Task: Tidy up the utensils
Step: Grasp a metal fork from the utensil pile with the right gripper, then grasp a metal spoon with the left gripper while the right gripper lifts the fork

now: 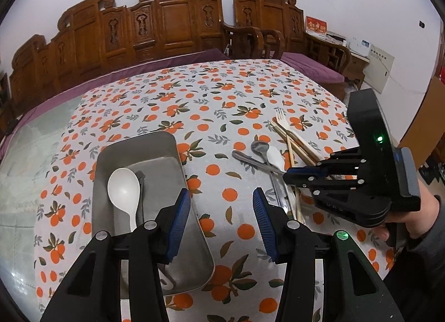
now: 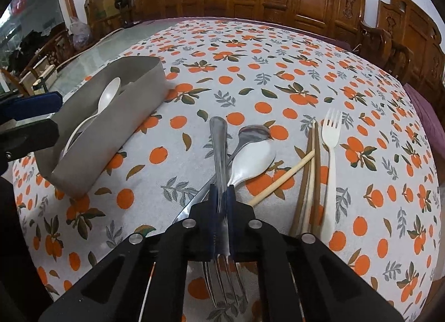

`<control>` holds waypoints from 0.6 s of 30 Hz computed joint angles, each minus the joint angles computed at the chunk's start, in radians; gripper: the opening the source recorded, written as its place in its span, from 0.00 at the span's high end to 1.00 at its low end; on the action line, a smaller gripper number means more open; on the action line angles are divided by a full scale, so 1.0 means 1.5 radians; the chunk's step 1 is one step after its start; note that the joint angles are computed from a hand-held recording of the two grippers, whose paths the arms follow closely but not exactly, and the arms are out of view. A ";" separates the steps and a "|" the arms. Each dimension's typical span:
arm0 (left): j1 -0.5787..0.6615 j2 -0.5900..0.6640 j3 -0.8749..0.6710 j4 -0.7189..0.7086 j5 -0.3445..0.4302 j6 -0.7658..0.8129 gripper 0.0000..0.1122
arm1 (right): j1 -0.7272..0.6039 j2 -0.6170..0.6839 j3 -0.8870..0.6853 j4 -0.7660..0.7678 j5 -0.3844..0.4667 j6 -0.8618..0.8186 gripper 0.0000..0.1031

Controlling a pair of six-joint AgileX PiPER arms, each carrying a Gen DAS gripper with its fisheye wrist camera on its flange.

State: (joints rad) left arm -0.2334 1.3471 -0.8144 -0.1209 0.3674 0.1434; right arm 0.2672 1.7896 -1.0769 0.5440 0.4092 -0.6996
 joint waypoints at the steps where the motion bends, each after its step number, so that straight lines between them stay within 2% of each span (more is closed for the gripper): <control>1: -0.001 0.001 0.000 0.002 -0.001 -0.002 0.60 | -0.009 -0.006 0.004 0.030 0.007 -0.027 0.92; 3: -0.003 0.005 0.000 0.008 -0.003 -0.007 0.60 | -0.018 -0.018 0.014 0.066 0.003 -0.058 0.92; 9: -0.019 0.006 0.003 0.031 -0.008 -0.036 0.60 | -0.042 -0.040 0.016 0.076 -0.010 -0.056 0.92; 14: -0.051 0.016 -0.009 0.101 -0.005 -0.122 0.60 | -0.077 -0.025 0.003 0.072 -0.017 -0.058 0.92; 18: -0.068 0.052 -0.043 0.077 0.011 -0.120 0.60 | -0.102 -0.005 -0.017 0.094 -0.007 -0.081 0.92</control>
State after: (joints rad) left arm -0.3349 1.4258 -0.8791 -0.0051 0.3838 -0.0367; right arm 0.1143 1.7827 -1.1029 0.6842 0.3991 -0.8209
